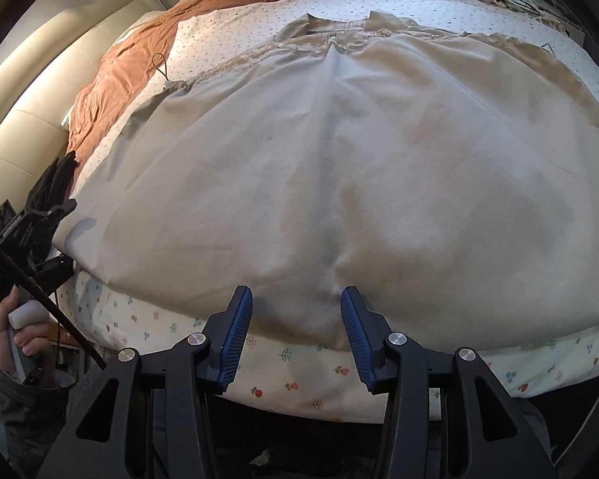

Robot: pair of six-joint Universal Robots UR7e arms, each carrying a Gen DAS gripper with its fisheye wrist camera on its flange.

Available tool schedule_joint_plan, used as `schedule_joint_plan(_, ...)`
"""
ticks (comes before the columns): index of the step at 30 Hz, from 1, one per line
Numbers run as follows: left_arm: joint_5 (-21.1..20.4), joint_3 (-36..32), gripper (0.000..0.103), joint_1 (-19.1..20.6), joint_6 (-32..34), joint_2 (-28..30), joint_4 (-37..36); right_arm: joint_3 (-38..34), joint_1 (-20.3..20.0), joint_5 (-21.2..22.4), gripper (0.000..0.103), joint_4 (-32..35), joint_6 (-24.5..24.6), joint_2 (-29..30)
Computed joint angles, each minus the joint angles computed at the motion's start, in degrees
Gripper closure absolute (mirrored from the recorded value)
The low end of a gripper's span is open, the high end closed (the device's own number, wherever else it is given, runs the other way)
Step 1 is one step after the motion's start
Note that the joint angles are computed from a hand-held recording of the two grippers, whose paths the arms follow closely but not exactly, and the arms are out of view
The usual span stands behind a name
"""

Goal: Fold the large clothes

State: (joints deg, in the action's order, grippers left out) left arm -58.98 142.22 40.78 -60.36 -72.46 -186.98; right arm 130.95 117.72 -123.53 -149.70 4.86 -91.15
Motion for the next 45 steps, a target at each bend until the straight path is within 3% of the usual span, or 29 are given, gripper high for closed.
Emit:
schedule_joint_plan(5, 1.40, -0.06, 0.054, -0.85, -1.23, -0.87, 3.34, -1.55, -0.86, -0.79, 0.072, -1.78, -1.18, 2.58)
schedule_joint_plan(9, 3.12, -1.71, 0.072, -0.88, -3.85, -1.55, 13.11, -2.11, -2.81, 0.48, 0.079, -4.97, -2.87, 4.29)
schedule_joint_plan(15, 4.17, -3.49, 0.089, -0.93, -3.85, -0.96, 13.41, -3.62, -4.71, 2.37, 0.080, -6.66, -2.55, 5.81)
schedule_joint_plan(22, 2.06, -6.53, 0.091, -4.12, 2.87, -0.50, 4.75, -2.29, -6.33, 6.77, 0.081, -3.63, -0.55, 2.20)
schedule_joint_plan(28, -3.26, -12.99, 0.092, -6.02, 8.46, 3.35, 0.57, 0.35, -7.11, 9.31, 0.080, -1.11, 0.11, -2.53)
schedule_joint_plan(38, -10.51, -25.02, 0.092, -8.51, 13.76, 10.85, 2.55, 1.13, -11.56, 18.46, 0.080, 4.68, -0.11, -11.92)
schedule_joint_plan(45, -14.20, -34.61, 0.092, -9.10, 16.00, 17.48, 7.59, 0.63, -11.99, 13.35, 0.080, 3.01, -3.51, -18.01)
